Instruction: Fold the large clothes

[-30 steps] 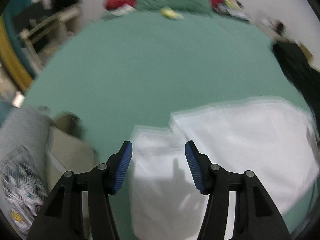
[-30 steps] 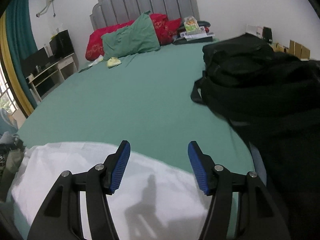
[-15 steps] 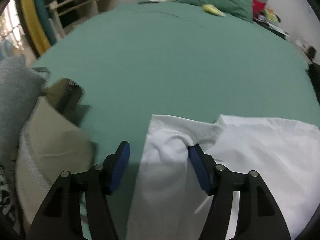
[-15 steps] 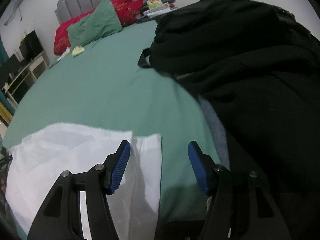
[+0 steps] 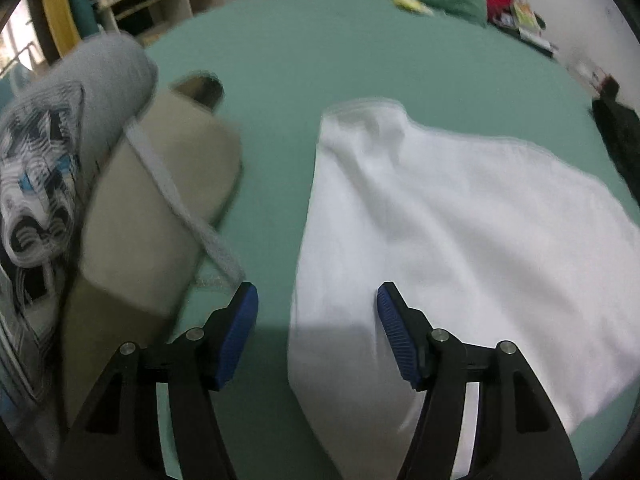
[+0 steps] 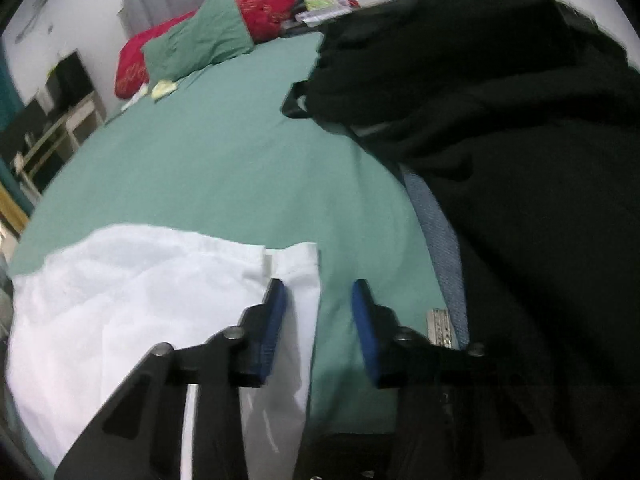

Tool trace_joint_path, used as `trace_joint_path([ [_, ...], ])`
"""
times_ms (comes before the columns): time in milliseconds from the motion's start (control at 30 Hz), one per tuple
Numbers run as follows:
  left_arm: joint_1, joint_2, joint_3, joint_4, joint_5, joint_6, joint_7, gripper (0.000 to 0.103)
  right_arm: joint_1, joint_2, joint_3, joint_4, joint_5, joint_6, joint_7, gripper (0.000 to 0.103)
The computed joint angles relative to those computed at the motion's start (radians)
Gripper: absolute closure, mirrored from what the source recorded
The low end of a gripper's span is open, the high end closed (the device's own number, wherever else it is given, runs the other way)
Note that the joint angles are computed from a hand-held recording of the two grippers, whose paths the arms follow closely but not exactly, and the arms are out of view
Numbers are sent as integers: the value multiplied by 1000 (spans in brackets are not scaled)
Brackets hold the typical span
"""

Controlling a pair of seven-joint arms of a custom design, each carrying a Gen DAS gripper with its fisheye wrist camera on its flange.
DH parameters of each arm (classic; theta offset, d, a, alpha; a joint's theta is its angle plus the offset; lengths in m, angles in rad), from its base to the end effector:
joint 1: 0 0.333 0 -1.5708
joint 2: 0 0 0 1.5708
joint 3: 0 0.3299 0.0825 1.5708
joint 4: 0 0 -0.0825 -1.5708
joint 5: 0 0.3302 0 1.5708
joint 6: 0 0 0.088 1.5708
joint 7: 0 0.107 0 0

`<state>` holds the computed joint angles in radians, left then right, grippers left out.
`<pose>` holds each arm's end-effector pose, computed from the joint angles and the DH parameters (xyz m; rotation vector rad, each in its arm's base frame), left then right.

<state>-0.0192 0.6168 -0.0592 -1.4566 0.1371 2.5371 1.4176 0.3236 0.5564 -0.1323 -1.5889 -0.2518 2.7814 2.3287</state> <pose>0.7121 -0.0470 0.4118 -1.9525 1.9537 -0.4501 0.6803 0.1638 0.4262 -1.5002 2.0704 -0.5364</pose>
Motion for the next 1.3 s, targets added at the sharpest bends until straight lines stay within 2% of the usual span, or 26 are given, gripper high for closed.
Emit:
trace_joint_path([
  [33, 4, -10, -1, -30, -2, 33, -4, 41, 8, 1, -3, 7, -9, -14, -5, 102],
  [67, 3, -26, 5, -71, 1, 82, -17, 46, 37, 1, -41, 6, -39, -11, 37, 102],
  [100, -15, -36, 32, -92, 26, 101, -48, 60, 81, -7, -96, 1, -99, -37, 118, 102],
  [133, -22, -61, 47, -139, 42, 132, -73, 65, 95, -12, -116, -3, -113, -54, 144, 102],
  [167, -23, -68, 51, -153, 48, 141, -87, 65, 84, -19, -107, -8, -119, -68, 158, 102],
  [233, -23, -81, 52, -170, 62, 144, -97, 64, 51, -50, -75, -53, -108, -39, 180, 102],
  [333, -8, -127, 45, -223, 57, 136, -115, 63, 77, -101, -97, -103, -178, -34, 253, 101],
  [400, 5, -158, 24, -265, 44, 161, -107, 63, 98, -153, -104, -162, -239, -10, 320, 98],
  [467, 25, -196, -2, -308, 21, 186, -74, 58, 107, -199, -93, -224, -288, 12, 376, 84],
  [533, 54, -229, -36, -360, -29, 218, -29, 53, 99, -248, -57, -306, -304, 56, 418, 49],
  [600, 77, -265, -61, -420, -82, 248, 15, 53, 97, -282, -36, -378, -317, 108, 482, 45],
  [700, 89, -285, -83, -458, -147, 252, 68, 53, 69, -299, 13, -450, -264, 195, 502, 45],
  [767, 113, -283, -115, -467, -210, 242, 135, 53, 92, -290, 3, -467, -268, 246, 522, 46],
  [800, 102, -257, -112, -440, -218, 247, 139, 57, 98, -279, 13, -454, -255, 227, 503, 59],
  [833, 108, -248, -120, -443, -240, 266, 163, 69, 101, -266, 32, -432, -241, 190, 461, 80],
  [867, 131, -250, -146, -452, -279, 277, 210, 79, 107, -254, 44, -409, -236, 158, 426, 85],
  [900, 148, -249, -167, -453, -313, 275, 254, 96, 140, -247, 30, -380, -265, 103, 420, 90],
  [933, 132, -238, -157, -434, -312, 269, 257, 98, 166, -247, 13, -364, -304, 68, 434, 94],
  [1033, 120, -279, -146, -483, -335, 319, 274, 100, 178, -269, 4, -368, -356, 47, 490, 95],
  [1133, 130, -314, -148, -510, -374, 316, 295, 100, 188, -326, -4, -416, -459, 39, 598, 96],
  [1200, 152, -370, -155, -565, -423, 307, 337, 100, 185, -358, 19, -435, -496, 4, 620, 96],
  [1300, 148, -446, -133, -633, -467, 273, 369, 100, 175, -414, 58, -484, -540, -34, 663, 96],
])
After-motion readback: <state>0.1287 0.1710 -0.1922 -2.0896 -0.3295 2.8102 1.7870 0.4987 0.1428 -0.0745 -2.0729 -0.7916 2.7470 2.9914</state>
